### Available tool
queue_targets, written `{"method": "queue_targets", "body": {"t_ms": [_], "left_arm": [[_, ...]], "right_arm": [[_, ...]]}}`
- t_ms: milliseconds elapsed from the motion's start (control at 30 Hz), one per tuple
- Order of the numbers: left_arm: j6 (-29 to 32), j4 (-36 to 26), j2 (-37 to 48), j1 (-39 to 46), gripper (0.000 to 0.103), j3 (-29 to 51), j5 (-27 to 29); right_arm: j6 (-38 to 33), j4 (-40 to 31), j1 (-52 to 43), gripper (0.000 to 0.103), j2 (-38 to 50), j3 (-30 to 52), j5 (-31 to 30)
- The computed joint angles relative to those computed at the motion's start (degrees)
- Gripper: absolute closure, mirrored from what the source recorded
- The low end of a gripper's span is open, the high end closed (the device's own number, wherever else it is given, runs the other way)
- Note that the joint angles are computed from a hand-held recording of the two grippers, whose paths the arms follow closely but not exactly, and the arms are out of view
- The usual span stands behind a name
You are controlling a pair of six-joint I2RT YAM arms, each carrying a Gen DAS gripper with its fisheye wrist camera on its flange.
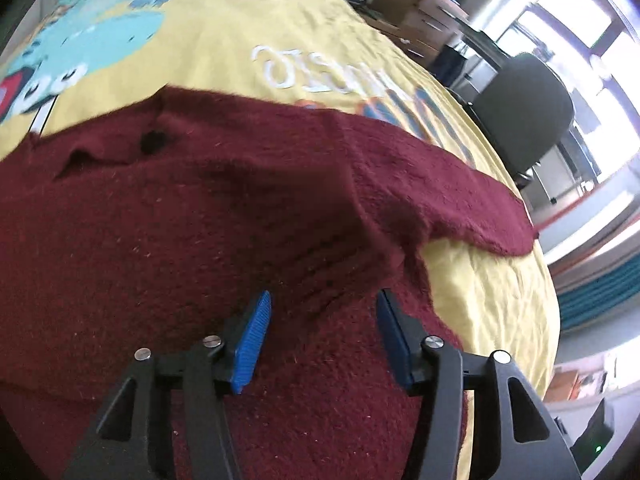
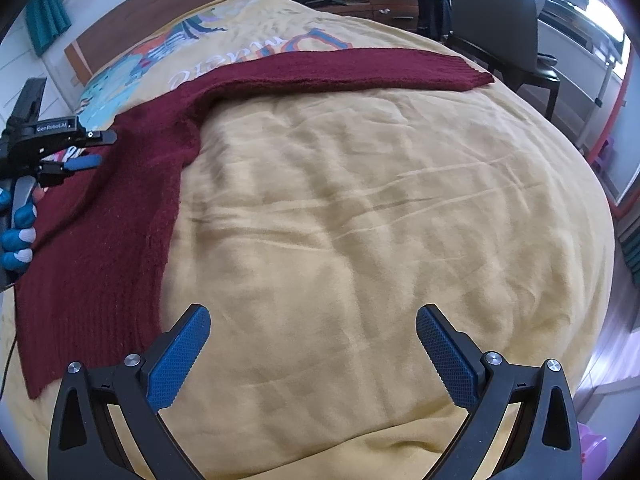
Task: Fold small clothes
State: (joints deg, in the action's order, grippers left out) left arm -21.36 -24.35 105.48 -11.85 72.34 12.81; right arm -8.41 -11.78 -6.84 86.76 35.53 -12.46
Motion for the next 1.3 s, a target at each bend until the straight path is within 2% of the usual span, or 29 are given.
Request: {"method": "queue_targets", "body": {"t_ms": [67,167,233,333,467,600,733,967,1133,1200,1300], "left_arm": [[-2.0,1.3,2.4,-1.6,0.054,2.0,-0.6],[-3.5,4.0,1.2,-1.6,0.054,-0.7,-2.5],[-2.1,4.9,-1.2,-0.3,0.054,-5.1,-5.3],[-2.0,5.3,-0.3,-0.4,0.054,-7.1,-9.1],[-1.6,10.0,-2.3,0.8,0.054,-13.9,-6.4],[0.7,11.8,-7.2,3.2,0.054,-19.1,-4.5],[2.8,11.4,-12.8,8.5,0.054,-23.2,-5.8],[2.9,12.6,-17.8,18.8,0.054,-28.4,-8.0],[9.4,10.9,-20.3,31.2,0.054,-32.5,-5.3],[12.9,10.6,-22.1,36.8,0.054,-34.7,-0.8],[15.6,8.6,-24.4,39.9,0.055,-35.2,1.8]], "right_arm": [[0.1,0.1,0.0,0.000,0.1,0.1,0.0],[0.2,0.3,-0.5,0.000,0.2,0.1,-0.2],[0.1,0.2,-0.6,0.000,0.4,0.2,-0.2],[0.2,0.3,-0.5,0.000,0.5,0.2,0.0],[0.1,0.2,-0.2,0.000,0.6,0.4,0.4],[0.6,0.2,0.0,0.000,1.1,0.9,1.3],[1.0,0.5,0.9,0.000,1.2,1.2,2.4],[1.6,0.6,2.8,0.000,1.3,1.6,4.1],[1.9,0.4,3.7,0.000,1.1,1.8,5.1],[1.9,0.3,4.0,0.000,1.1,1.9,5.5],[1.8,0.3,4.3,0.000,1.1,2.0,6.0]]}}
